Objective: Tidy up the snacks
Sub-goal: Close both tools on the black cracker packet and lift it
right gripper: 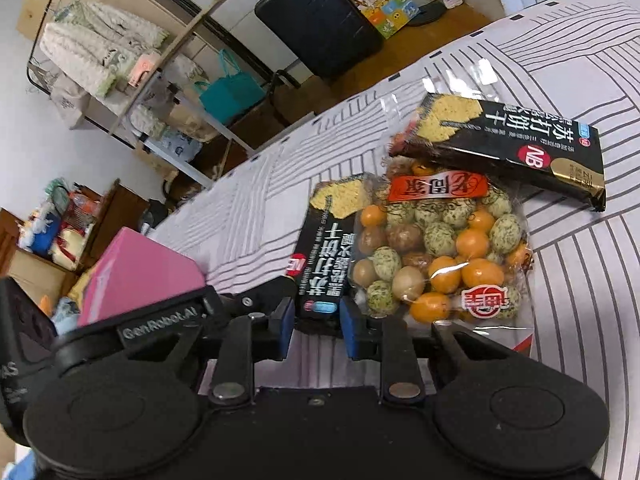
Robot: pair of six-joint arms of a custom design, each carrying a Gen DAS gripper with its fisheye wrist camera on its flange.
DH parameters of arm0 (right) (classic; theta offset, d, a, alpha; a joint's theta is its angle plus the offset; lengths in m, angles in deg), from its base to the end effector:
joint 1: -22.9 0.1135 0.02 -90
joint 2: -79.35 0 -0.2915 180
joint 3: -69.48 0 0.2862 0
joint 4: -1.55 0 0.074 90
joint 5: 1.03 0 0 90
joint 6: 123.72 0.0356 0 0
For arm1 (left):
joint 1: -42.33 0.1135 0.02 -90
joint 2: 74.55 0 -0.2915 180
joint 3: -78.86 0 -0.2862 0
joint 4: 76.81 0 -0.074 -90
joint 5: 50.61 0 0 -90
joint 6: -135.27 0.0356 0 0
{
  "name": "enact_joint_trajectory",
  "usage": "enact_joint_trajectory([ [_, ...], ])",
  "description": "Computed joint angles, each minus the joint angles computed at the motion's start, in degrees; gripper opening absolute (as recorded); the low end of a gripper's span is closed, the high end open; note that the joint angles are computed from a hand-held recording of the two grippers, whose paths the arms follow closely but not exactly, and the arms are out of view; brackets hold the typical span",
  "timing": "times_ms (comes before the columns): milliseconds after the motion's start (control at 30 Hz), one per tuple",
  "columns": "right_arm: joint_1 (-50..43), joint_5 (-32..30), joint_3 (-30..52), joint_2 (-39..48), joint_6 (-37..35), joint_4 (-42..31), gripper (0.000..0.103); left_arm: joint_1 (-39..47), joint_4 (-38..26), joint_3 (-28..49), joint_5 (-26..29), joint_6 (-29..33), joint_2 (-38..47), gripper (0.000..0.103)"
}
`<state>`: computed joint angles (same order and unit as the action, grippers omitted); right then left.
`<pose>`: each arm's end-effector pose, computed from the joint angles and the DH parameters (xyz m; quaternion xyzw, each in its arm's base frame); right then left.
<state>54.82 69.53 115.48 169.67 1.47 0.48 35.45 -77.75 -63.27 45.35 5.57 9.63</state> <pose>0.2500 0.1697 0.1285 -0.0380 0.9134 0.3369 0.2254 0.2601 -0.0351 0.1162 -0.2445 0.8974 -0.1884 0.3152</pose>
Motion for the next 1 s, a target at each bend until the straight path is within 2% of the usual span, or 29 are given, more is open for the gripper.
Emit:
enact_joint_trajectory([
  [167,1.13,1.87,-1.01,0.29,0.22,2.29,0.028,3.15,3.21,-1.50,5.73,-2.31,1.28,0.024],
  [233,0.73,1.33,-1.47,-0.08,-0.25,2.25,0.030,4.35,1.76,-1.40,7.85,-2.45,0.83,0.024],
  [333,-0.03,-0.92,-0.14,-1.07,-2.83,-1.88,0.033,4.74,-3.62,-0.15,9.58,-1.54,-1.25,0.021],
  [433,-1.68,-6.72,2.31,-0.61,-7.41,-8.52,0.032,3.40,-11.70,1.36,7.42,3.42,-4.06,0.021],
  [500,-2.32,-8.56,2.55,-1.40,-9.70,-11.25,0.032,3.91,-14.59,0.78,8.68,2.86,-6.08,0.021],
  [600,-1.90,-9.38,2.85,-3.22,-14.20,-16.18,0.032,5.38,-19.59,0.97,12.05,4.03,-7.60,0.021],
  [700,0.30,-5.91,1.98,-6.05,-19.83,-18.21,0.033,5.94,-25.72,2.66,14.47,5.50,-7.82,0.021],
  [767,3.26,0.18,0.55,-8.33,-23.10,-16.48,0.038,4.19,-24.35,1.87,10.43,5.93,-10.74,0.022],
  [833,4.53,1.57,0.07,-8.78,-25.04,-15.73,0.044,2.36,-22.55,0.75,5.83,6.06,-14.11,0.025],
  [933,4.80,0.68,0.11,-8.09,-28.58,-15.00,0.053,4.09,-21.75,0.71,7.87,5.79,-14.28,0.027],
  [1000,6.08,2.17,-0.46,-7.94,-29.12,-13.43,0.055,5.24,-20.69,0.62,8.67,5.52,-12.43,0.027],
])
